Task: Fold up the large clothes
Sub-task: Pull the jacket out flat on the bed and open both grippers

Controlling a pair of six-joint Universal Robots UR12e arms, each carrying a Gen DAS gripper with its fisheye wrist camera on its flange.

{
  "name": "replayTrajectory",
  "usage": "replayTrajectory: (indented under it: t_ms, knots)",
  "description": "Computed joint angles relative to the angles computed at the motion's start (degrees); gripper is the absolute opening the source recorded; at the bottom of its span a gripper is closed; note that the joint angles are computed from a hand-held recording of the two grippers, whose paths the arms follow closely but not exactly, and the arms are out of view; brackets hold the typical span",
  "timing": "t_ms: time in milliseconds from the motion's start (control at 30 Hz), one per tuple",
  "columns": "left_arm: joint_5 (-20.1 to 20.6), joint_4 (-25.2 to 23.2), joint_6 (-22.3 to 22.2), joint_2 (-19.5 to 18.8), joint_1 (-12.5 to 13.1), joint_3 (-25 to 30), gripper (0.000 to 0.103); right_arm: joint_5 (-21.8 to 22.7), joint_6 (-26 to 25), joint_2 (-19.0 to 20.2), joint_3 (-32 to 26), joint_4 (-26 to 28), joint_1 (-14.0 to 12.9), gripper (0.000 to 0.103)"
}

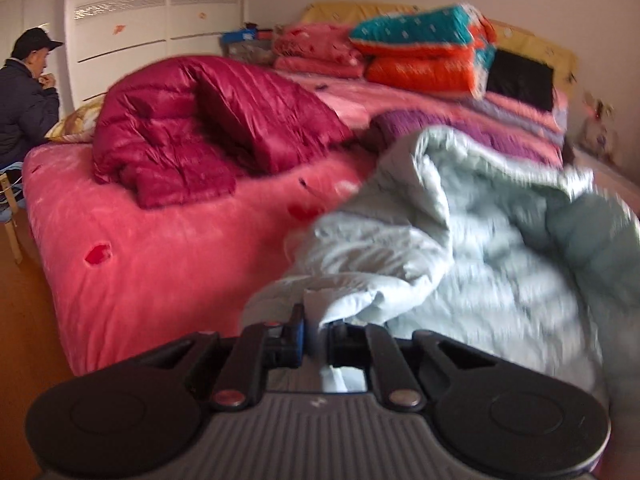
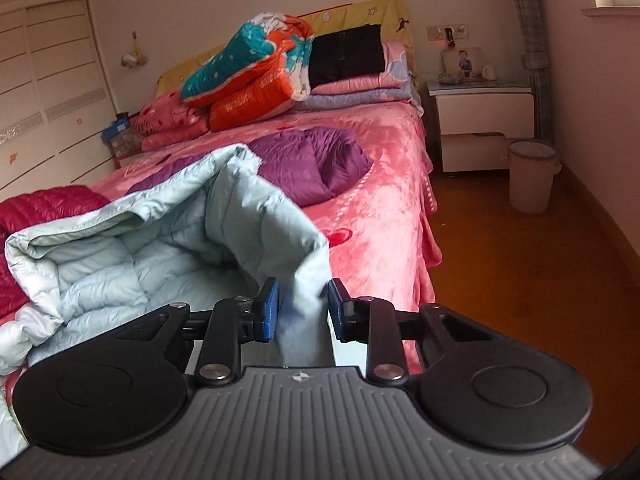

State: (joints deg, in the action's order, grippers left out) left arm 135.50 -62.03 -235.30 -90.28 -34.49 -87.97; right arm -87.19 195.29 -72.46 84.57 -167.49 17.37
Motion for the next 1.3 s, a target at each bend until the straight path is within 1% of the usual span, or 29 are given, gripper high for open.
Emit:
replayTrajectory:
  t_ms: [67,167,200,333,367,433,533,567,600,633,667,700,733,767,800,833,867,933,967,1033,1067,1133,1167,1233,1300]
  knots:
    - [2.2,1.1,0.4,-0.4,1.0,1.0,0.007,-1.5,0.2,1.4,-1.5,-1.7,0.1,0.033]
    - [5.9,1.9,2.7,-1.7,2.6,3.2,0.007,-4.6,-0.4,3.3,-3.2,-4.7,0.8,0.033]
    - [6.9,1.8,3.3,-2.1,3.1,3.8,0.007,-4.9,-0.3,4.0,-4.0,-5.1,0.8,0.033]
    - [9.3,1.6,5.8,-4.0,5.4,5.8,0.007,-5.5,0.7,6.0,-5.9,-5.8,0.7,0.033]
    - [10.1,1.2,6.6,-4.6,6.1,6.2,0.008,-5.2,1.2,6.4,-6.5,-5.3,0.5,0.033]
    - [11.3,-0.5,6.8,-5.5,7.4,7.0,0.008,-4.3,2.4,6.7,-6.6,-4.6,0.3,0.033]
    - [11.5,-1.9,6.5,-6.2,9.3,7.2,0.008,-3.5,2.5,6.6,-6.6,-3.8,0.3,0.040]
    - [11.8,-1.7,6.5,-6.3,9.7,6.9,0.013,-3.3,2.6,6.8,-7.0,-3.5,0.2,0.041]
    - [11.7,-0.8,7.1,-6.3,10.1,6.4,0.022,-3.0,2.7,6.8,-7.1,-3.4,0.2,0.045]
    - [11.6,-0.6,7.3,-6.2,10.3,6.1,0.036,-2.7,2.9,6.8,-7.0,-3.4,0.0,0.059]
    - [11.5,-1.4,6.8,-6.2,10.3,5.9,0.045,-2.5,3.0,6.7,-6.9,-3.5,-0.1,0.067]
    - [11.4,-1.8,6.6,-6.0,10.4,5.6,0.059,-2.4,2.9,6.7,-6.9,-3.7,-0.2,0.073]
    - [11.5,-1.7,6.7,-5.8,10.4,5.1,0.064,-2.3,2.8,6.5,-6.7,-3.8,-0.2,0.074]
    - [11.4,-1.4,7.0,-5.5,10.3,4.6,0.065,-2.1,2.9,6.3,-6.5,-3.9,-0.3,0.075]
    - [11.4,-2.2,6.6,-5.2,10.2,4.4,0.069,-1.9,3.1,6.2,-6.4,-4.2,-0.4,0.079]
    - [11.4,-3.2,5.7,-4.9,10.0,4.2,0.075,-1.7,3.5,6.1,-6.2,-4.8,-0.5,0.087]
    - [11.6,-3.4,5.0,-4.4,9.8,3.9,0.078,-1.3,3.7,5.9,-6.0,-5.6,-0.6,0.091]
    - [12.8,-2.9,4.4,-3.3,9.2,2.9,0.079,-1.1,2.8,5.5,-5.5,-7.7,-0.6,0.099]
    - [13.8,-3.2,3.9,-2.8,8.9,2.7,0.079,-1.7,1.9,5.2,-5.2,-8.7,-0.5,0.100]
    - [16.0,-5.0,2.2,-1.7,8.1,2.4,0.084,-2.3,0.7,4.7,-4.6,-10.5,-0.3,0.101]
    - [17.0,-5.6,1.3,-1.1,7.7,2.3,0.084,-1.8,0.7,4.4,-4.3,-11.2,-0.3,0.102]
    - [18.1,-5.3,1.1,-0.1,6.6,1.9,0.085,-0.5,0.8,3.5,-3.4,-12.4,-0.3,0.102]
    - [18.0,-4.2,1.7,0.3,6.0,1.7,0.085,0.5,0.7,3.0,-2.9,-12.6,-0.3,0.102]
    - [17.2,0.1,4.3,1.1,4.6,0.8,0.086,3.0,0.6,1.9,-1.8,-12.6,-0.5,0.103]
    - [16.0,4.6,7.1,1.3,2.8,0.0,0.090,7.8,-0.2,0.5,-0.5,-10.4,-0.7,0.103]
